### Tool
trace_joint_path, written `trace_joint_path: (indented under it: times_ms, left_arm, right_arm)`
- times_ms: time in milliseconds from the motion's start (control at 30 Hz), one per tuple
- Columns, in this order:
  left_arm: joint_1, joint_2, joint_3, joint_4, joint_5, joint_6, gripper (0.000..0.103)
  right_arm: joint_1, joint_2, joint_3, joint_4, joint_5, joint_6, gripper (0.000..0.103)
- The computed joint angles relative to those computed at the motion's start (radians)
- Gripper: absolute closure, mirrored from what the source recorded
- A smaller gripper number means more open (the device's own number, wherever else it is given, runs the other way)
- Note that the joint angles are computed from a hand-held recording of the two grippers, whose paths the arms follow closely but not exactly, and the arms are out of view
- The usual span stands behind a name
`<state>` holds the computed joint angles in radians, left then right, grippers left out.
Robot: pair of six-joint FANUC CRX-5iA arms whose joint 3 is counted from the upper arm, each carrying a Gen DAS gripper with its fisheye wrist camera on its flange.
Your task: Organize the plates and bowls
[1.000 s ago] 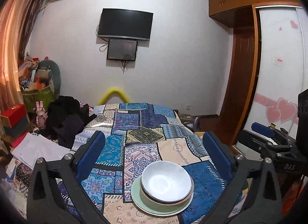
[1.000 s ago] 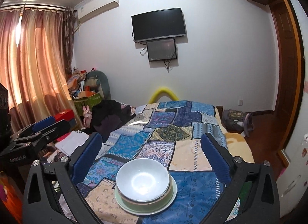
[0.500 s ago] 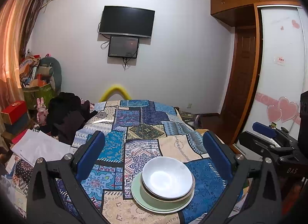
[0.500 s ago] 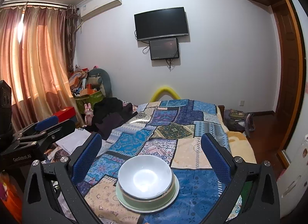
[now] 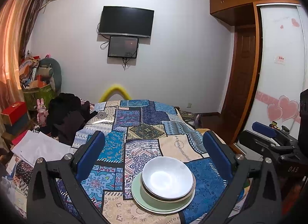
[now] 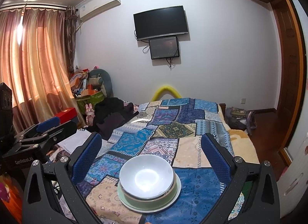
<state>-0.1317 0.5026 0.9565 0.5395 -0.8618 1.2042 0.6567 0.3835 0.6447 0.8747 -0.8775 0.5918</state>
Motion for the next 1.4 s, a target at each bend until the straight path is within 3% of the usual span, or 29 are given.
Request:
trace_joint_path:
  times_ms: [1400]
  left_arm:
    - [0.009, 0.067, 0.096, 0.026, -0.073, 0.007, 0.000]
  right_arm:
    - [-0.002, 0.008, 0.019, -0.036, -0.016, 0.013, 0.000]
